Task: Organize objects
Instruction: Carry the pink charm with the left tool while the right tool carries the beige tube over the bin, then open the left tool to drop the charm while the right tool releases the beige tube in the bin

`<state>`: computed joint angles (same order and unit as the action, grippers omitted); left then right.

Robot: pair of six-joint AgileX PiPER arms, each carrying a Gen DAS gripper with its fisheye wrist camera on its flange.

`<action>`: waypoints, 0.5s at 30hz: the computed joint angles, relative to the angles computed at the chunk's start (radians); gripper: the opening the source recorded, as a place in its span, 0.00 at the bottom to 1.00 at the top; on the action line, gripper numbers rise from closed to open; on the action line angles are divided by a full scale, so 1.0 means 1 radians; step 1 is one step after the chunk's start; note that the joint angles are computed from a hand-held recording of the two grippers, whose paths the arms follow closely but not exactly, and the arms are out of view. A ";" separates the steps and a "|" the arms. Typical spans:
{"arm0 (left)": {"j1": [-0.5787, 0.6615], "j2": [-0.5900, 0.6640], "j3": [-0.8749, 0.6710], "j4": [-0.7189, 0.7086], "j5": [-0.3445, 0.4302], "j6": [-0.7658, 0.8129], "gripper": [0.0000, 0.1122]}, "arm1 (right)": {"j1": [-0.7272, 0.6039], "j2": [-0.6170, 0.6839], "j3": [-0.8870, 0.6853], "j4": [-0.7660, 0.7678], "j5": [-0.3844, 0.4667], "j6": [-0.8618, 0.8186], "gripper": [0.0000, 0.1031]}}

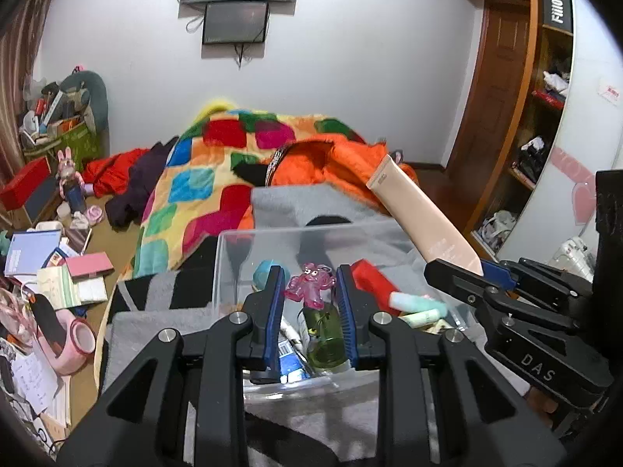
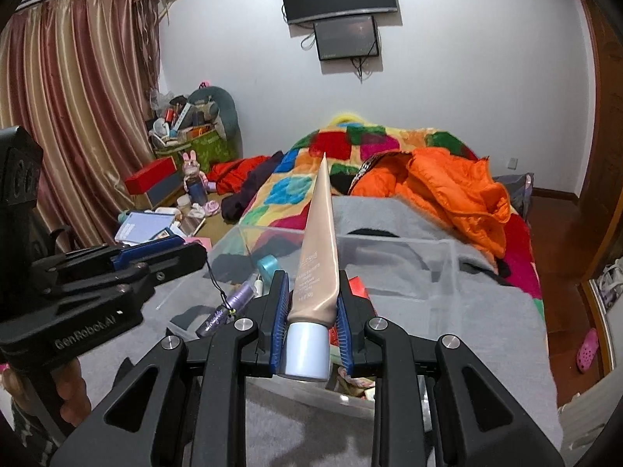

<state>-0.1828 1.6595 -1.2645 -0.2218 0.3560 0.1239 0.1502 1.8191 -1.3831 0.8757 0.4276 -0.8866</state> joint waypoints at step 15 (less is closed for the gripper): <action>0.037 0.106 -0.014 -0.086 0.014 0.073 0.23 | 0.019 0.126 -0.115 -0.172 0.085 0.151 0.20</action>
<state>-0.1457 1.7658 -1.2782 -0.3081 0.3696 0.1972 0.1694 1.9449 -1.4983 0.7038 0.5123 -0.7359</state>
